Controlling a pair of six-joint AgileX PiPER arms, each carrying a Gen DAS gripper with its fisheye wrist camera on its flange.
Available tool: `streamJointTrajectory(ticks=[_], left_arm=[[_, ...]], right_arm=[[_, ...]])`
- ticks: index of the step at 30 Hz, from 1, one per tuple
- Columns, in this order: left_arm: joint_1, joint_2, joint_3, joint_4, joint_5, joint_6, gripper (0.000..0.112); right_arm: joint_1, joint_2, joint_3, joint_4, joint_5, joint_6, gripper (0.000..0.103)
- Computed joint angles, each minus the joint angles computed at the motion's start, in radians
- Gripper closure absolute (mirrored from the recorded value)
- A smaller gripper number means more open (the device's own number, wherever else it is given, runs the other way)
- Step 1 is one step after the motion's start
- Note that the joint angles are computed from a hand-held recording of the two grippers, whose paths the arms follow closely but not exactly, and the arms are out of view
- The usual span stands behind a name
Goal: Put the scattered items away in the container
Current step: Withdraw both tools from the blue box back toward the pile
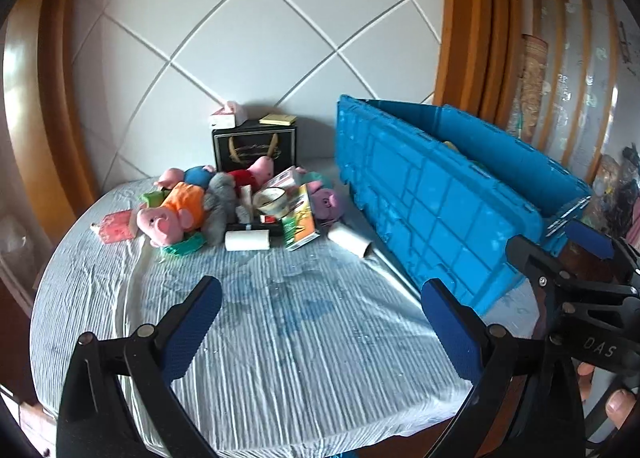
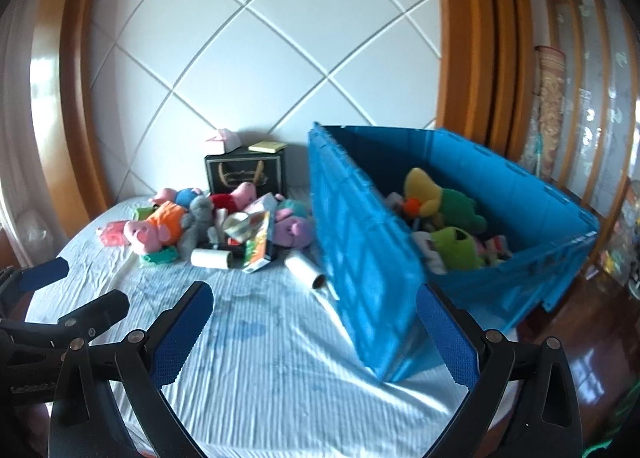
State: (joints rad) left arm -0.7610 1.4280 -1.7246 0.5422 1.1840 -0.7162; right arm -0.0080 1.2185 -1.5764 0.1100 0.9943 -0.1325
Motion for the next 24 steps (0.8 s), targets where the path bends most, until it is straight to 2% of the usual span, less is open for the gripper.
streamJointTrajectory(ticks=[4, 7, 13, 19, 24], left_arm=[[0.159, 0.014, 0.021, -0.063, -0.031, 0.040, 0.011], [0.255, 0.065, -0.003, -0.098, -0.055, 0.077, 0.011], [0.395, 0.273, -0.155, -0.150, -0.058, 0.141, 0.011], [0.489, 0.474, -0.281, -0.214, -0.040, 0.188, 0.011], [0.542, 0.683, -0.506, -0.278, -0.021, 0.307, 0.011]], right_arm=[[0.097, 0.121, -0.052, -0.021, -0.036, 0.023, 0.000], [0.119, 0.233, -0.116, 0.012, -0.054, 0.002, 0.000], [0.128, 0.533, -0.341, 0.080, -0.022, -0.045, 0.000], [0.146, 0.757, -0.525, 0.083, 0.064, -0.053, 0.000], [0.153, 0.919, -0.686, 0.038, 0.100, 0.005, 0.000]])
